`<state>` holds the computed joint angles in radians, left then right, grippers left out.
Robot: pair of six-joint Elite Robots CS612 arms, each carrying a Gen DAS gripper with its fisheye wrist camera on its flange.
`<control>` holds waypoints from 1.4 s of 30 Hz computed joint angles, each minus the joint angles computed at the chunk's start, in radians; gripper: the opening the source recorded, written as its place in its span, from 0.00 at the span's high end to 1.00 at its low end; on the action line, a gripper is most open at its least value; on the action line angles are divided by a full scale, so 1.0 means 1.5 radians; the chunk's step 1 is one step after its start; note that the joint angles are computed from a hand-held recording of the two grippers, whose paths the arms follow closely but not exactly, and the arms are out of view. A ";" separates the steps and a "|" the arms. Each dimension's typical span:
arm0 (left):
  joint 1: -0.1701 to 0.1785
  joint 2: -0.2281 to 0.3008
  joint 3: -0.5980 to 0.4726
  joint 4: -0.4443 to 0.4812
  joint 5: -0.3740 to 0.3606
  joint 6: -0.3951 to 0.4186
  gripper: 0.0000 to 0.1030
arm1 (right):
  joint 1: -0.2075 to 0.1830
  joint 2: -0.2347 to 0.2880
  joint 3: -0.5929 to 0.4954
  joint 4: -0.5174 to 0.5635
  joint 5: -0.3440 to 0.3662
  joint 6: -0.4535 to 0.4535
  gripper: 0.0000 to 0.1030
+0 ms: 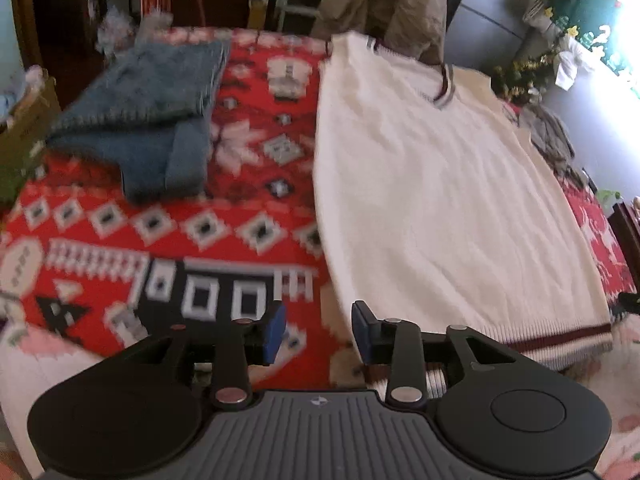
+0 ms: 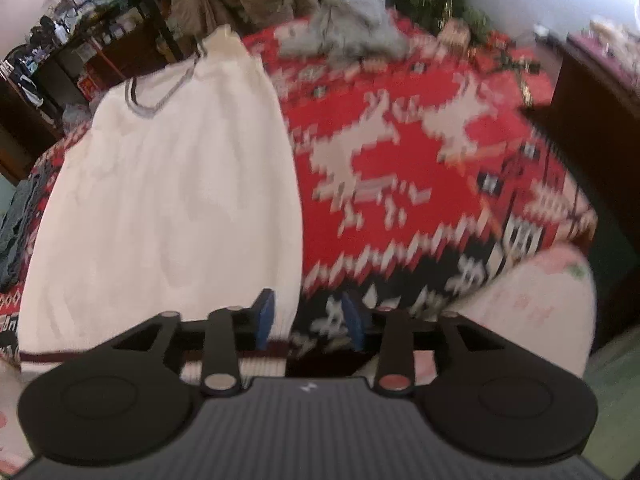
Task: Fold clothes
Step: 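Release the hem and move both grippers over the V-neck collar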
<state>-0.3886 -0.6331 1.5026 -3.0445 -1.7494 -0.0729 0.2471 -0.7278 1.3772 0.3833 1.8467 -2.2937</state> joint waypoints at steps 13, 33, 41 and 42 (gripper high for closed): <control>-0.005 0.109 -0.217 -0.018 0.006 0.040 0.59 | -0.021 0.018 -0.073 -0.084 0.078 -0.174 0.49; -0.007 0.358 -0.716 0.283 -0.005 0.028 0.93 | -0.114 0.310 -0.578 0.199 -0.016 -0.268 0.91; -0.003 0.379 -0.748 0.285 0.003 0.029 0.93 | -0.117 0.329 -0.602 0.240 0.086 -0.206 1.00; -0.003 0.380 -0.749 0.283 0.000 0.030 0.89 | -0.123 0.309 -0.564 0.212 0.065 -0.174 1.00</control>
<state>-0.3937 -0.0632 0.3784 -2.6196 -1.7490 -0.0279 0.0630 -0.2645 0.5317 0.7010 1.9441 -2.5549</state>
